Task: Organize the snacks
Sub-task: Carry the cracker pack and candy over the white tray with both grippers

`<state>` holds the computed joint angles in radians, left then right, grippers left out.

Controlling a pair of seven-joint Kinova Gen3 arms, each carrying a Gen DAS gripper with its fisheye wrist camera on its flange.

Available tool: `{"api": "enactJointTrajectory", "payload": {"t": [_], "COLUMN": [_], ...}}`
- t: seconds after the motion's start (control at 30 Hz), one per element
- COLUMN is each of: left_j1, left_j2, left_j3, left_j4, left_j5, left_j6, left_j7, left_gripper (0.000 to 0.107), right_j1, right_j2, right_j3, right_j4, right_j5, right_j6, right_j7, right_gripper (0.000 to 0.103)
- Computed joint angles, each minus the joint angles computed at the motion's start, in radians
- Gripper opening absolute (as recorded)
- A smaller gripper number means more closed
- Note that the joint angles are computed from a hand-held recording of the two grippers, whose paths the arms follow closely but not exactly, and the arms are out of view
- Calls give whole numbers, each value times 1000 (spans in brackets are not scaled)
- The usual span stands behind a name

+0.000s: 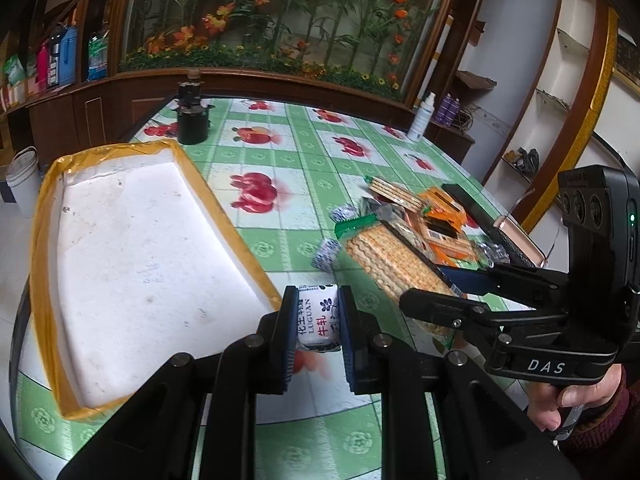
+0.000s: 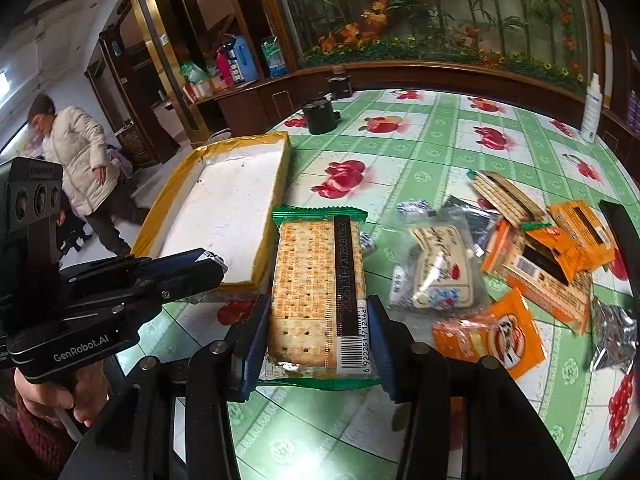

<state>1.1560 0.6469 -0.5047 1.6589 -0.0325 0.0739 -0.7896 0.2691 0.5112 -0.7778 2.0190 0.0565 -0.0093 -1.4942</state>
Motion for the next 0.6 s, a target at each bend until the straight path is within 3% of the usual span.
{"api": "enactJointTrajectory", "payload": {"t": [0.3, 0.6], "left_j1": [-43, -153], "left_j2": [-33, -59], "left_j3": [-21, -2], "left_j4": [65, 86], "left_j5": [42, 72], "left_j6": [-36, -16], "left_j7": [-19, -64], "left_gripper": [19, 19], "right_j1": [-93, -255], "right_j2": [20, 70], "right_j3": [35, 130], "right_j4": [-111, -296], "right_j5": [-58, -148], "right_j6": [85, 217], "right_j7": [61, 147], "right_gripper": [50, 51]}}
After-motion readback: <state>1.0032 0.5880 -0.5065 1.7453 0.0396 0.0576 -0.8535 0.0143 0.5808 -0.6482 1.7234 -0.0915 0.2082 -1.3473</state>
